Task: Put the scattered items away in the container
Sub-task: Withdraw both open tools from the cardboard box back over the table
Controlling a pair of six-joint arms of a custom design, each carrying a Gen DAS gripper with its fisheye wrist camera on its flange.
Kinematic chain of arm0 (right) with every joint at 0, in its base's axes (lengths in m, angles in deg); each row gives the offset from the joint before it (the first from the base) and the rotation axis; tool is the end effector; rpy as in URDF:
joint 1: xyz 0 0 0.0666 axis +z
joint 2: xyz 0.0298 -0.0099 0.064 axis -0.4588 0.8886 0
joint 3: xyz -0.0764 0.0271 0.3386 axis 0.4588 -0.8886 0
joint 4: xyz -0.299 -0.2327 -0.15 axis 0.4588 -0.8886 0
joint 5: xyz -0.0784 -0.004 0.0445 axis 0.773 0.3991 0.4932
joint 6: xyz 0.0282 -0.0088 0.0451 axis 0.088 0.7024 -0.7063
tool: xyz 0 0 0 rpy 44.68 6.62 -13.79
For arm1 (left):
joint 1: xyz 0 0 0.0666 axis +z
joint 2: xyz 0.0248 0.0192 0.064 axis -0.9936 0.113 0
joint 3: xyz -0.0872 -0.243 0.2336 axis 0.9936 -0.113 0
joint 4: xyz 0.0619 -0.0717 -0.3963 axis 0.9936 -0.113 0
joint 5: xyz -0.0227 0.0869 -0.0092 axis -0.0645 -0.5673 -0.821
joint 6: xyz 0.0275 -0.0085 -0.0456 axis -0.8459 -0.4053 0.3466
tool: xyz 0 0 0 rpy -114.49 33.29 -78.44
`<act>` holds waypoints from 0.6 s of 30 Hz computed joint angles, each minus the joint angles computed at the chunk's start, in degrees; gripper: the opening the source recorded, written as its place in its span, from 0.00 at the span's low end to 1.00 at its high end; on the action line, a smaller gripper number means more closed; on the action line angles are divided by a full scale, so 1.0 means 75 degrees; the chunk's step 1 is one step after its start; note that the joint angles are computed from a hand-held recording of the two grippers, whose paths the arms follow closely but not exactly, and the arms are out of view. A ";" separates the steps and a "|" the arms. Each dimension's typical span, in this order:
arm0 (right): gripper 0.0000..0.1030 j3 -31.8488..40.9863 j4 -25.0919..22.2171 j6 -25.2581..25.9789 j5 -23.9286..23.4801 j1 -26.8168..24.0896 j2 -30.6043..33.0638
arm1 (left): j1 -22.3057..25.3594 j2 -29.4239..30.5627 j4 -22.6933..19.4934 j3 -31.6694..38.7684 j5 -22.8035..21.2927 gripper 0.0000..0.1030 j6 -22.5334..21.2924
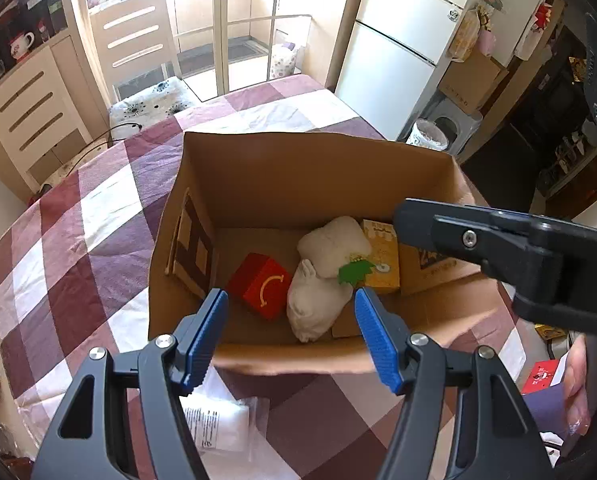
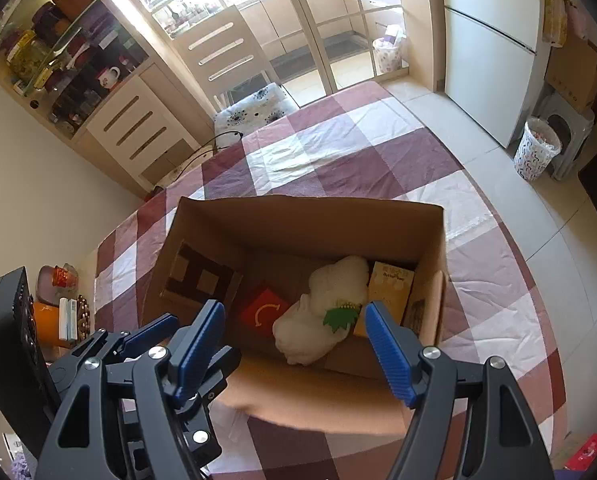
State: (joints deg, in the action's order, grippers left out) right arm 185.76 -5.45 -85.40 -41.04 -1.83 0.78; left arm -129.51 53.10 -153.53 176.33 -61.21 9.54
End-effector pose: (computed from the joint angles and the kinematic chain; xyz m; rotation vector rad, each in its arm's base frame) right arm 0.3437 0.1668 0.5560 0.1181 2.7028 0.4470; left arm 0.3302 -0.3349 0.5361 0.2195 2.6976 -0.2324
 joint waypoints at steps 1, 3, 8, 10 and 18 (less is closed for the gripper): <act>0.73 0.0001 -0.0040 -0.0003 0.0008 0.0015 -0.0054 | -0.0048 -0.0029 -0.0027 0.0010 -0.0048 0.65 0.0027; 0.73 -0.0024 -0.0119 -0.0026 0.0050 0.0076 -0.0186 | -0.0162 -0.0096 -0.0099 0.0030 -0.0144 0.65 0.0107; 0.73 -0.0144 -0.0284 -0.0087 0.0123 0.0199 -0.0529 | -0.0428 -0.0232 -0.0241 0.0026 -0.0353 0.65 0.0301; 0.73 -0.0207 -0.0354 -0.0120 0.0162 0.0258 -0.0664 | -0.0558 -0.0307 -0.0293 -0.0011 -0.0415 0.65 0.0426; 0.73 -0.0613 -0.0690 -0.0292 0.0313 0.0649 -0.1244 | -0.1094 -0.0660 -0.0505 -0.0315 -0.0657 0.65 0.0990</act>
State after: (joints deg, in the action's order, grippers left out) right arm 181.17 -10.63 -87.59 -38.69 3.03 -8.56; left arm -137.72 48.15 -157.32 173.96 -66.14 16.96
